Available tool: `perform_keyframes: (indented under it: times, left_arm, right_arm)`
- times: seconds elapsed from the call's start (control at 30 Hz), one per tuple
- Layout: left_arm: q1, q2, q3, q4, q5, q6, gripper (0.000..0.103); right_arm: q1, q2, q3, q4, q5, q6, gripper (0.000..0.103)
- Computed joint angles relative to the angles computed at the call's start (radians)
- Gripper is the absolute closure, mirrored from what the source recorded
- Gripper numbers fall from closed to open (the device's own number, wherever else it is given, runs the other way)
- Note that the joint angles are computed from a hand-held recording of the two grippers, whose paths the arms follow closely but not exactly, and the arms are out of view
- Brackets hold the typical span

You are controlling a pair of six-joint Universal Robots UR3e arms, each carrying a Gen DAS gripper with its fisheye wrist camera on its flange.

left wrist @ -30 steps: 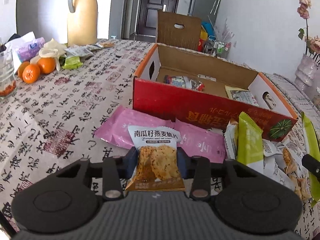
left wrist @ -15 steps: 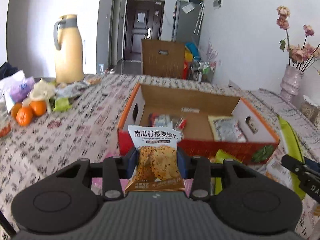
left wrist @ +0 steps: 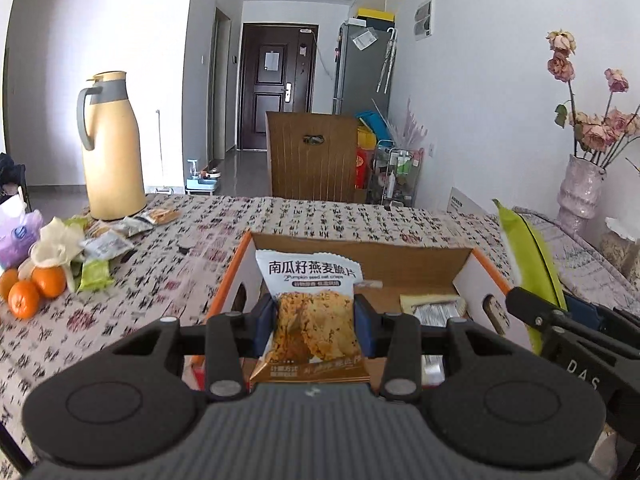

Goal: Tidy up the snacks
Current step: 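Drop the green bar and cracker bag into the box, opening both grippers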

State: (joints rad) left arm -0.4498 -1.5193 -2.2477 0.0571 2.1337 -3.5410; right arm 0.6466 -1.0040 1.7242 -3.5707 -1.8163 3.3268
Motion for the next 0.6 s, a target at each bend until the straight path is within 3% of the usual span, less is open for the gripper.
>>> perform_keyframes:
  times: [0.3,0.6]
  left_arm:
    - [0.098,-0.151,0.121,0.034,-0.051,0.048,0.061]
    - [0.192,-0.225,0.082,0.121,-0.135,0.055,0.061]
  right_arm:
    - [-0.037,0.145,-0.3,0.204,0.023,-0.029,0.068]
    - [-0.058,0.237,-0.38,0.276,0.048,0.021,0.068]
